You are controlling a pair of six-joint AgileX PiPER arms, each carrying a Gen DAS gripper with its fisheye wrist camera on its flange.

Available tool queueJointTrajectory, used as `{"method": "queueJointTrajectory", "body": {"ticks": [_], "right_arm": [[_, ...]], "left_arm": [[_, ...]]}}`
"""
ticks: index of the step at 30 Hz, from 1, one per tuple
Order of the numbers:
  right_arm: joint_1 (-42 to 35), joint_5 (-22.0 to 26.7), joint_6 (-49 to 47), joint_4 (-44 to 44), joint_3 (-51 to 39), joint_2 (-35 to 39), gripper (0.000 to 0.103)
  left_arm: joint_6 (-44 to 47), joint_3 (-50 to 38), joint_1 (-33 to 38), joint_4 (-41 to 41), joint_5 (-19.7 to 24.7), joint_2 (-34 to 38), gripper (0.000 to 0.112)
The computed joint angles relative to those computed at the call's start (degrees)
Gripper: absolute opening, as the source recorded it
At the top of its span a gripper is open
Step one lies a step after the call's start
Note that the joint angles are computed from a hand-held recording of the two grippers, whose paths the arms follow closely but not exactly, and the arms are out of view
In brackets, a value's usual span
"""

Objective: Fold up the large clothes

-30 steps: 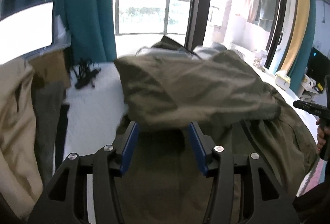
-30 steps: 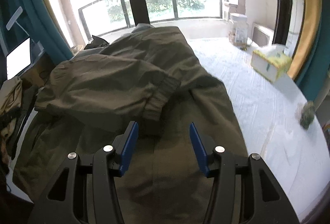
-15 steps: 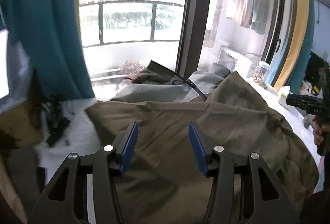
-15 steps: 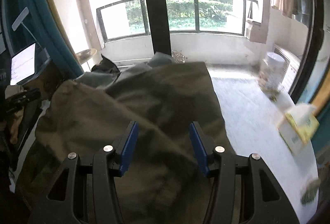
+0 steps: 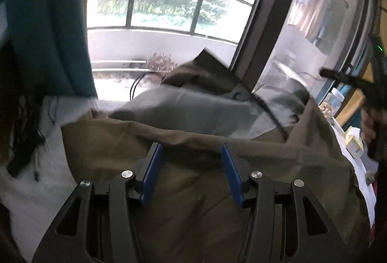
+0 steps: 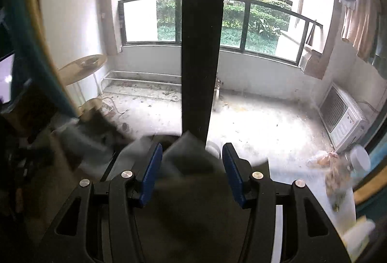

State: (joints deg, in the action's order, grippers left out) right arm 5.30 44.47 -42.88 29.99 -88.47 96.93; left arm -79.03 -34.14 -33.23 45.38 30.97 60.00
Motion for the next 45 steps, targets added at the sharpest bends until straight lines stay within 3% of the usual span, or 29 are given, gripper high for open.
{"method": "queueJointTrajectory", "body": {"ticks": [6, 10, 15, 18, 20, 21, 22, 24, 27, 31, 33, 37, 42, 45], "right_arm": [[1.9, 10.1, 9.8, -5.6, -19.6, 17.3, 0.052], [4.3, 17.0, 11.5, -8.4, -25.8, 23.9, 0.052], [6.7, 14.0, 9.5, -12.5, -19.6, 23.9, 0.055], [5.5, 12.7, 6.9, -9.4, -18.1, 23.7, 0.058], [4.8, 12.3, 2.7, -6.3, -16.1, 22.9, 0.046], [4.9, 12.4, 0.3, -4.8, -15.5, 22.5, 0.029], [5.1, 11.7, -1.1, -3.9, -14.5, 21.9, 0.018], [4.3, 8.2, -5.3, -0.3, -9.5, 18.0, 0.011], [0.6, 6.6, -15.1, 11.6, -2.6, 9.8, 0.01], [-4.8, 12.1, -32.9, 24.2, 6.9, -2.9, 0.01], [-6.0, 11.8, -40.5, 24.6, 14.8, -10.7, 0.01], [-6.7, 3.9, -53.9, 20.8, 32.5, -24.6, 0.011], [-7.1, 6.9, -47.8, 13.0, 37.0, -25.7, 0.023], [-8.2, 14.5, -38.9, 11.2, 31.5, -22.3, 0.034]], "left_arm": [[-1.1, 2.4, 2.2, -0.3, -3.2, 0.6, 0.054], [1.9, 2.3, 4.2, -3.2, -5.5, 2.2, 0.054], [17.9, 4.1, 12.0, -18.9, -13.3, 2.3, 0.054], [17.7, 3.9, 11.8, -19.0, -13.2, 2.4, 0.054], [17.4, 3.8, 11.4, -18.6, -12.9, 2.6, 0.054], [17.9, 3.8, 11.5, -19.1, -13.0, 2.6, 0.054], [18.6, 3.9, 11.7, -19.8, -13.2, 2.4, 0.054], [19.4, 4.0, 12.0, -20.5, -13.4, 2.5, 0.054], [20.1, 4.0, 12.3, -21.0, -13.6, 2.6, 0.054], [21.3, 4.2, 12.5, -22.0, -13.7, 2.3, 0.054], [21.1, 4.2, 12.5, -21.7, -13.8, 2.3, 0.054], [19.0, 4.3, 11.8, -19.8, -13.4, 2.2, 0.054], [16.6, 4.3, 11.2, -17.8, -12.9, 2.2, 0.054], [15.5, 4.5, 10.9, -17.0, -13.1, 2.0, 0.054]]}}
